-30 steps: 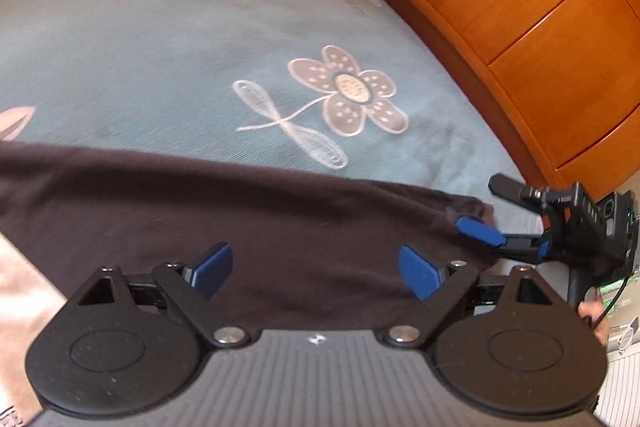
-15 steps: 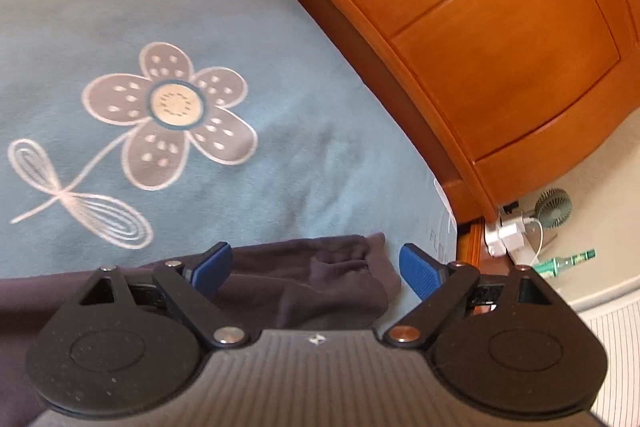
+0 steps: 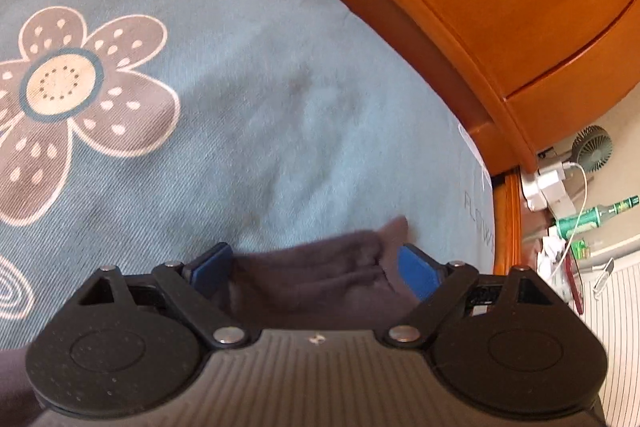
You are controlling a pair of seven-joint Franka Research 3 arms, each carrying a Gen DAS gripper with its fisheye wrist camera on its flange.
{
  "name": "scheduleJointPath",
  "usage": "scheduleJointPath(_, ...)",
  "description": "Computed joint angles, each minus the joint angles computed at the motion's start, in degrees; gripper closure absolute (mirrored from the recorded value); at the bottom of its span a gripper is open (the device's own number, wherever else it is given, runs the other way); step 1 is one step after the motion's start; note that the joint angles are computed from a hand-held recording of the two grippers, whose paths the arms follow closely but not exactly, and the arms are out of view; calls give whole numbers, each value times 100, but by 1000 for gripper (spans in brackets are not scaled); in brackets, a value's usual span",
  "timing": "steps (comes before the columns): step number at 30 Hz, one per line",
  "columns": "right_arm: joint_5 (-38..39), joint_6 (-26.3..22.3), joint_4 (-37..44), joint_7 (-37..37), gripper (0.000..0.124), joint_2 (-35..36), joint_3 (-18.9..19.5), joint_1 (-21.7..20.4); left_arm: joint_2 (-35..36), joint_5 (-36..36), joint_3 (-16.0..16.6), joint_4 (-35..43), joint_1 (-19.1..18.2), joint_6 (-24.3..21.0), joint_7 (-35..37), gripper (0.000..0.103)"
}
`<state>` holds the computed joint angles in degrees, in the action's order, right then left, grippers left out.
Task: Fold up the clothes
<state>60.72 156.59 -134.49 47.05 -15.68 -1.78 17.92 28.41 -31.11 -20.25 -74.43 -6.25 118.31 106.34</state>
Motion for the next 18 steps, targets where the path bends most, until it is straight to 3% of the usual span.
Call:
scheduleJointPath(5,-1186,654,-171,656,21,7,417,-66,107,-269,-127,310,151,-261,110,14)
scheduleJointPath(9,-1859,912,-262,1048,21,37,443,10,73,-489,-207,480,296,-1153,633,13)
scheduleJointPath(13,-1661,860,-223,1007,21,48,170,230,521,16,-27,1187,-57,-1965,280,13)
scheduleJointPath(18,-1282,781,-154,896,21,76,40,301,745,-169,-80,1235,-78,-1460,124,14)
